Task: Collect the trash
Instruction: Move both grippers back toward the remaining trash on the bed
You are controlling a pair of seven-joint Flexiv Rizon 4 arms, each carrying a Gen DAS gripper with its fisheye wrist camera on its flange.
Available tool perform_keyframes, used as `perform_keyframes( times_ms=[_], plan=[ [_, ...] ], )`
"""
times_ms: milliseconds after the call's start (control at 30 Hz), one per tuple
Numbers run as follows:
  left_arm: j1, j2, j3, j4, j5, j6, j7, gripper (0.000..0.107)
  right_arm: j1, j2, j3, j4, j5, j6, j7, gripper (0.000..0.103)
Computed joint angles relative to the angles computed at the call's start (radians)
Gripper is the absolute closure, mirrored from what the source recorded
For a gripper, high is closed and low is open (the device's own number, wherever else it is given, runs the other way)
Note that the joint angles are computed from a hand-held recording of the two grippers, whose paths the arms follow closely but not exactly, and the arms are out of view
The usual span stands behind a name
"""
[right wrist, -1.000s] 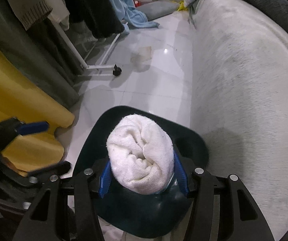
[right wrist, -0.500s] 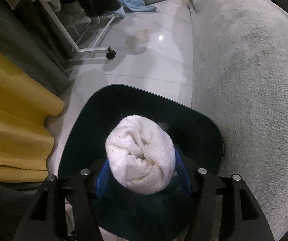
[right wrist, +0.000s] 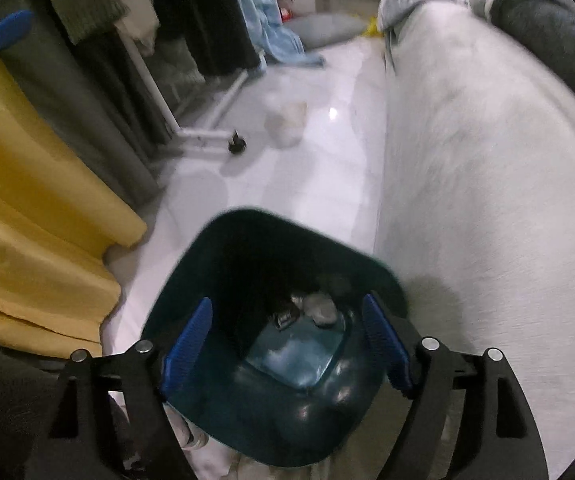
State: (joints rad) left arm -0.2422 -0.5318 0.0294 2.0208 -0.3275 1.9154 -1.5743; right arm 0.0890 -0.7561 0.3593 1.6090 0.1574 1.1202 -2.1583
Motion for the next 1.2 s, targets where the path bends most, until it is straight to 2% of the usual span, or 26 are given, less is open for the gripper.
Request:
perform_keyframes(
  times_ms=[67, 133, 300, 367, 567, 767, 967, 1200],
  plan=[
    [-0.078, -0.02, 0.062, -0.034, -0.04, -0.001, 0.019, 0.04, -0.045, 0.016, 0.043, 0.001, 0.031, 0.01, -0.051, 0.021],
    [-0.097, -0.03, 0.07, -0.05, -0.051, 0.01, 0.031, 0.04, -0.077, 0.029, 0.067, -0.001, 0.06, 0.011, -0.093, 0.02],
    [-0.117, -0.056, 0.057, -0.092, -0.067, 0.022, 0.059, 0.034, -0.12, 0.063, 0.088, 0.024, 0.114, 0.083, -0.203, 0.017],
    [-0.11, -0.064, 0.034, -0.11, -0.062, 0.023, 0.065, 0.034, -0.135, 0.078, 0.088, 0.042, 0.121, 0.134, -0.244, 0.017],
    [-0.148, -0.104, 0.034, -0.189, -0.075, 0.004, 0.09, 0.03, -0.196, 0.089, 0.098, 0.048, 0.121, 0.211, -0.33, 0.015],
    [-0.174, -0.146, 0.036, -0.26, -0.091, -0.026, 0.089, 0.025, -0.25, 0.079, 0.091, 0.021, 0.1, 0.266, -0.331, 0.014],
    [-0.164, -0.18, 0.006, -0.315, -0.077, -0.067, 0.063, 0.023, -0.309, 0.057, 0.092, -0.02, 0.085, 0.265, -0.302, 0.013],
    [-0.157, -0.226, -0.019, -0.391, -0.046, -0.142, 0.015, 0.022, -0.312, 0.038, 0.025, -0.02, 0.008, 0.351, -0.275, 0.013]
  ],
)
